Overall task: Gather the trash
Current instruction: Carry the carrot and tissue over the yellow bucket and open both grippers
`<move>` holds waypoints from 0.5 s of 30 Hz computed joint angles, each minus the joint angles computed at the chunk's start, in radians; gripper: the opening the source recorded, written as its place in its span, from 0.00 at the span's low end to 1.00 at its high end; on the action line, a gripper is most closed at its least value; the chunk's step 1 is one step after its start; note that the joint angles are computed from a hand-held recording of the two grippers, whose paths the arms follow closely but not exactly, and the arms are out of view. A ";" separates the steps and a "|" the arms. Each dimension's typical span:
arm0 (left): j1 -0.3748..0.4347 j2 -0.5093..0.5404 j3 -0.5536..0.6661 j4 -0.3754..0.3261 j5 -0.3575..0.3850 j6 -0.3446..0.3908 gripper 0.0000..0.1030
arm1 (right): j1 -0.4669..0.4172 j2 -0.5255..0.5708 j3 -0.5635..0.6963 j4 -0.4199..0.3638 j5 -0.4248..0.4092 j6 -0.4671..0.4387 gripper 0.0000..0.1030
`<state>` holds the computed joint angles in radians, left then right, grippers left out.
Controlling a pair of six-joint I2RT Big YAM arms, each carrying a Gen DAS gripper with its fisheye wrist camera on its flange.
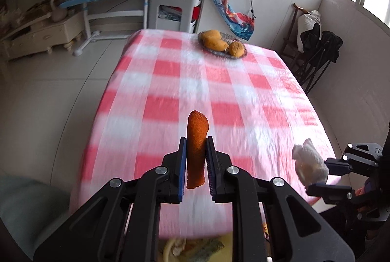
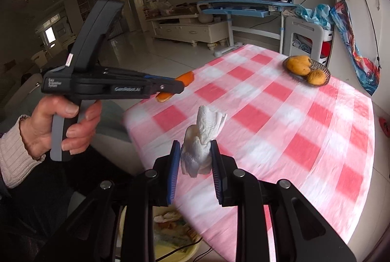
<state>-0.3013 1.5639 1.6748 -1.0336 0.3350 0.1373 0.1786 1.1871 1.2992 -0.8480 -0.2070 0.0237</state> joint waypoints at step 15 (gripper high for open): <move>0.074 -0.212 -0.248 0.038 0.025 0.005 0.15 | 0.143 -0.081 -0.106 0.005 0.073 0.075 0.25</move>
<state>-0.2274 1.3517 1.4266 -0.9958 0.3596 0.1423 0.3220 1.1066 1.1932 -0.8427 -0.1343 0.0992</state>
